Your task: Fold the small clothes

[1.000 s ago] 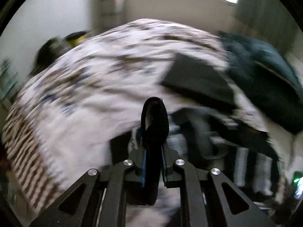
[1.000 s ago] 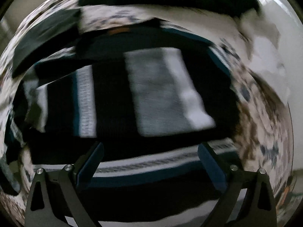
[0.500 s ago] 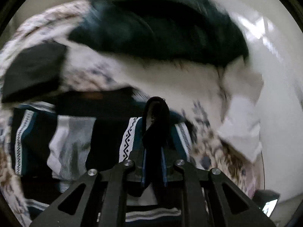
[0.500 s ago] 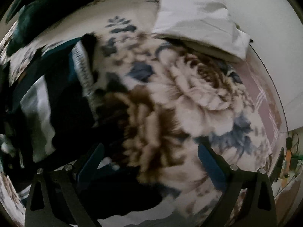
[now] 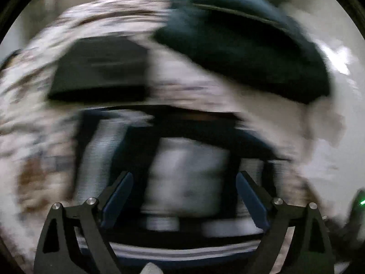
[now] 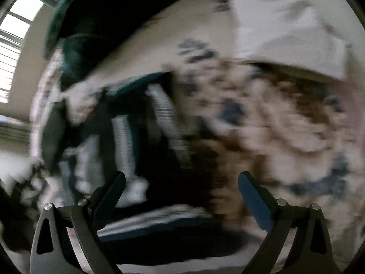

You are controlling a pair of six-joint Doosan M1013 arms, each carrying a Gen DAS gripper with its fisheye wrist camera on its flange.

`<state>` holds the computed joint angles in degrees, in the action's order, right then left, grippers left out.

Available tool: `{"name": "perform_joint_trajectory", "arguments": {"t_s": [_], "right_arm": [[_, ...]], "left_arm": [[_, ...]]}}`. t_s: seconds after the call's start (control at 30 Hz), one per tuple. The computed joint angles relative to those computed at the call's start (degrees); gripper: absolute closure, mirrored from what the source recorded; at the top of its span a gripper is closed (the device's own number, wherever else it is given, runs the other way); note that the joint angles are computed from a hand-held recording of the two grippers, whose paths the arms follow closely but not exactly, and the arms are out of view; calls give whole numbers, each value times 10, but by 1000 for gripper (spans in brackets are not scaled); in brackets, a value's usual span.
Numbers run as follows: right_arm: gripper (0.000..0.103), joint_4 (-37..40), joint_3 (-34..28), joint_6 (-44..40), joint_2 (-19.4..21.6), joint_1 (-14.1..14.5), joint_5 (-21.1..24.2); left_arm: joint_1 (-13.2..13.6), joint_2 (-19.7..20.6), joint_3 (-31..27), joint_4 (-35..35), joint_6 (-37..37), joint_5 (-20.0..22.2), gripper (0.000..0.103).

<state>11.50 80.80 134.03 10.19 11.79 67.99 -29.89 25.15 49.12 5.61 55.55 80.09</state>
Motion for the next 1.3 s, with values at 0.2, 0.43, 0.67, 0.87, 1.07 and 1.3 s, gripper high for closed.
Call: {"name": "perform_joint_trajectory", "arguments": {"t_s": [0.2,0.43,0.67,0.87,1.07,1.3], "right_arm": [[34,121,-12,18,52,2,-44],[97,87,-8,137,78,15,-68],[97,4,-37,137,76,21,-22],[68,-38,-98,100,115,27,115],[47,-153,-131,88,110,83,73],[48,-107,-200,-49,196,104,151]], "left_arm": [[54,-24,86,39,-55,47,11],[67,-3,95,37,-48,48,11],[64,20,67,33,-13,66,11],[47,27,20,43,3,87,11],[20,42,-14,33,56,79,11],[39,45,27,-18,91,87,9]]}}
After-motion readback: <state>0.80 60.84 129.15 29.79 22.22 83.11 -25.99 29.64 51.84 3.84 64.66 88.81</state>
